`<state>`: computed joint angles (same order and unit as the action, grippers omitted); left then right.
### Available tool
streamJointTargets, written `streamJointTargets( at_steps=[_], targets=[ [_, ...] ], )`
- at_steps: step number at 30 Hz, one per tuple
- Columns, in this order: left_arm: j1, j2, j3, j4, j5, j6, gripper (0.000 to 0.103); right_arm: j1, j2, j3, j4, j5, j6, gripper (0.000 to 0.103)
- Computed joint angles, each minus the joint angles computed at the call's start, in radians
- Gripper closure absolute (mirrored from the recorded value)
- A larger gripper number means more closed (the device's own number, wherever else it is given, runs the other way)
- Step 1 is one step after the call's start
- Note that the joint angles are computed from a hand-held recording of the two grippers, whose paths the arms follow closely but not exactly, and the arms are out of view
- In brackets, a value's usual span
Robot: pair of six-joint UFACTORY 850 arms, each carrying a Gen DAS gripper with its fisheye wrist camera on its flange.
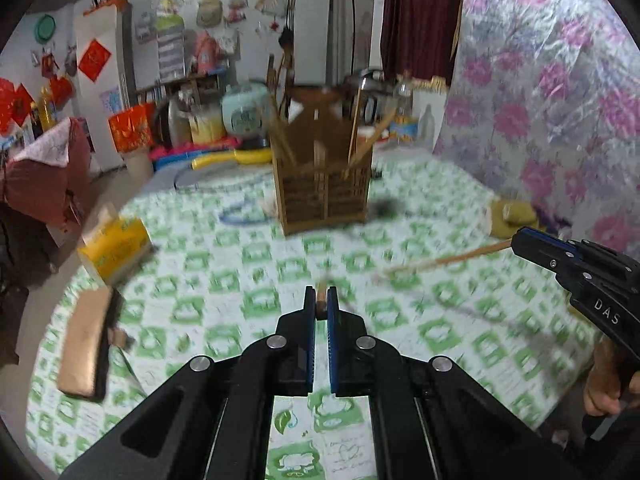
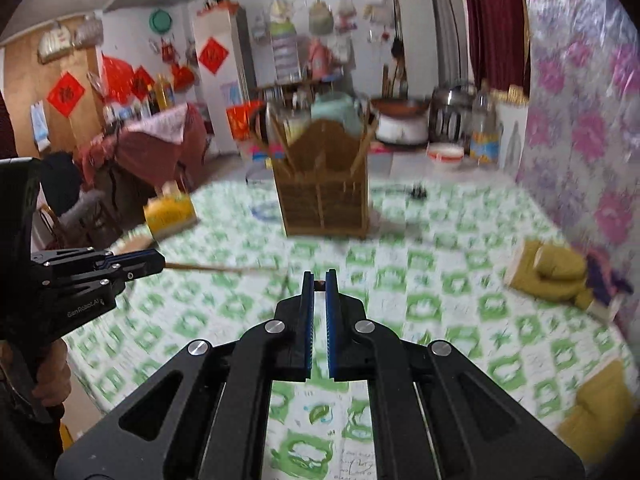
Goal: Organize utensils
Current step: 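Lift both held chopsticks and carry them above the wooden holder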
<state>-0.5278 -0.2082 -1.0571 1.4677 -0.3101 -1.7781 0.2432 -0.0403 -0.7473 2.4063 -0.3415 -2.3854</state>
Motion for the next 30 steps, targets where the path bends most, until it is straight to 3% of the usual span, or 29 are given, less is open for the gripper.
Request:
streamJointTargets(
  at_steps=[7,16,25,30],
  targets=[
    [-0.006,-0.005,-0.090,-0.075,-0.014,0.115,0.097,-0.001,0.021,-0.056,-0.056,-0.007,0.059,0.097],
    [0.035,-0.115,-0.311,-0.265,-0.013,0.370,0.097,0.012,-0.051,-0.198,-0.089,0.015,0.094,0.097],
    [0.081,-0.222,-0.555,-0.143,-0.042,0.261,0.097,0.006,-0.199,-0.441,0.094,-0.009,0.026,0.097],
    [0.097,-0.304,-0.662,-0.138,-0.068,0.237,0.097,0.007,-0.277,-0.530,0.313,-0.050,-0.114,0.097]
  ],
)
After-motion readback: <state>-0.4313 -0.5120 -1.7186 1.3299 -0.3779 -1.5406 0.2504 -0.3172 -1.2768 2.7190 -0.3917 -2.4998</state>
